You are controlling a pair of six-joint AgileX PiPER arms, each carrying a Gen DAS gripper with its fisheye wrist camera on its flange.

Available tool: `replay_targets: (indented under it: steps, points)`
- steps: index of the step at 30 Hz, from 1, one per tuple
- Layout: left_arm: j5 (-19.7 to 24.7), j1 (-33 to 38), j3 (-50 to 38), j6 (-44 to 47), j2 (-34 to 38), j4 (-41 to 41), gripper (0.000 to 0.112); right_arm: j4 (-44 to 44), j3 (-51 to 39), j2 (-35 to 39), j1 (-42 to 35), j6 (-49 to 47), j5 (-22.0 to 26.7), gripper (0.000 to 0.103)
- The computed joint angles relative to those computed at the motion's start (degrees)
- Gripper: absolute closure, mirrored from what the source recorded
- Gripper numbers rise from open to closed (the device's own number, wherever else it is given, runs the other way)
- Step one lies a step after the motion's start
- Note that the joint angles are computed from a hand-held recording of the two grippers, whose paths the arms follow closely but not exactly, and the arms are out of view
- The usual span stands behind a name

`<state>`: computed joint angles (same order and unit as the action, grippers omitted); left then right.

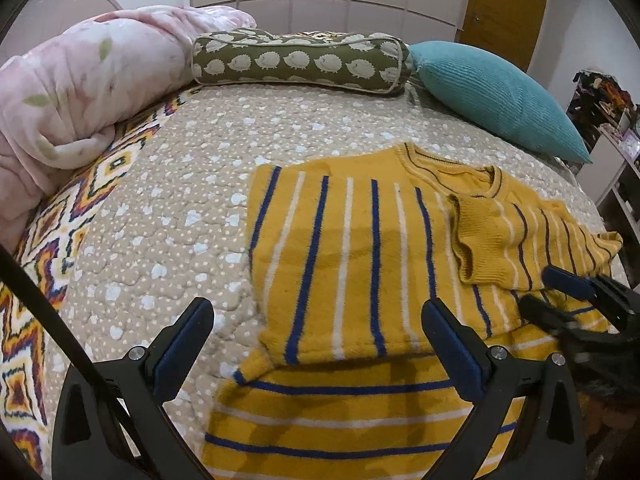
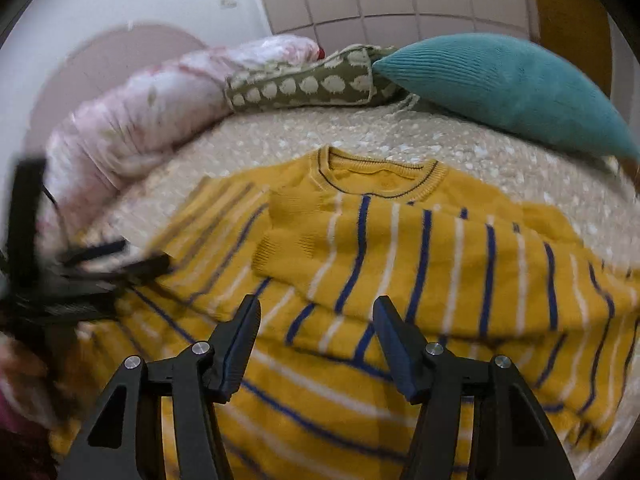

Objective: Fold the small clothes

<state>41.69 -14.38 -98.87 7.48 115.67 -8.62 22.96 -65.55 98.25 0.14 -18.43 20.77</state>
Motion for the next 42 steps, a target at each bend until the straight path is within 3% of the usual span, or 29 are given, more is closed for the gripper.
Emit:
replay_targets:
  steps: [4,5,6,7,11,13,16,20,22,28,31,33,35,37,42]
  points:
    - [0.52,0.62,-0.49,0.02,0.29,-0.38,0.009,-19.84,-2.62,3.81,3.83,10.07,-1.62,0.040]
    - [0.70,0.76,-0.56,0.10,0.31,-0.56,0.009,-20.59,-3.45,5.11,3.73,8.93,-2.23,0.052]
    - [0.76,0.96,-0.50,0.32,0.25,-0.82,0.009,-19.06,-3.81,5.51,3.14,7.46,-2.60,0.065]
    - [0.62,1.15,-0.28,0.54,0.07,-0.98,0.009,-15.23,-4.41,5.63,2.21,4.25,-2.43,0.094]
    - [0.51,1.96,0.10,0.78,-0.58,-1.54,0.009,7.69,-5.77,3.32,-4.60,-12.95,2.68,0.096]
    - [0.57,2.51,0.39,1.38,-1.00,-2.61,0.009,19.15,-6.75,2.22,-8.81,-21.93,9.84,0.096]
    - [0.70,3.19,0.48,2.33,-1.63,-3.74,0.009,32.89,-7.97,-0.45,-16.15,-32.22,27.03,0.096]
    - [0.83,3.95,0.85,4.14,-2.48,-5.61,0.009,31.67,-15.11,-0.78,-17.14,-33.88,41.85,0.096]
    - [0.99,4.24,0.87,4.72,-2.56,-6.39,0.009,28.51,-21.36,2.66,-15.73,-30.69,45.46,0.096]
    - [2.53,3.55,-1.33,4.95,-1.00,-5.85,0.009,5.40,-43.49,23.13,-6.63,-4.99,38.09,0.096]
    - [4.15,2.69,-5.31,5.29,1.43,-6.26,0.009,-0.45,-47.07,27.85,-5.03,3.38,32.25,0.095]
    - [5.71,1.89,-9.06,4.40,3.75,-6.42,0.009,2.13,-42.50,25.72,-5.73,3.92,27.01,0.089]
    - [7.44,1.15,-12.73,4.23,6.06,-7.76,0.009,6.39,-36.39,21.42,-7.20,1.49,24.69,0.060]
    - [9.05,0.16,-16.39,4.16,8.42,-9.03,0.009,10.11,-29.19,15.69,-8.90,-2.20,21.24,0.050]
    - [16.05,-4.15,-33.91,-0.50,18.71,-4.79,0.009,19.59,-9.21,-2.19,-16.78,-15.61,17.23,0.041]
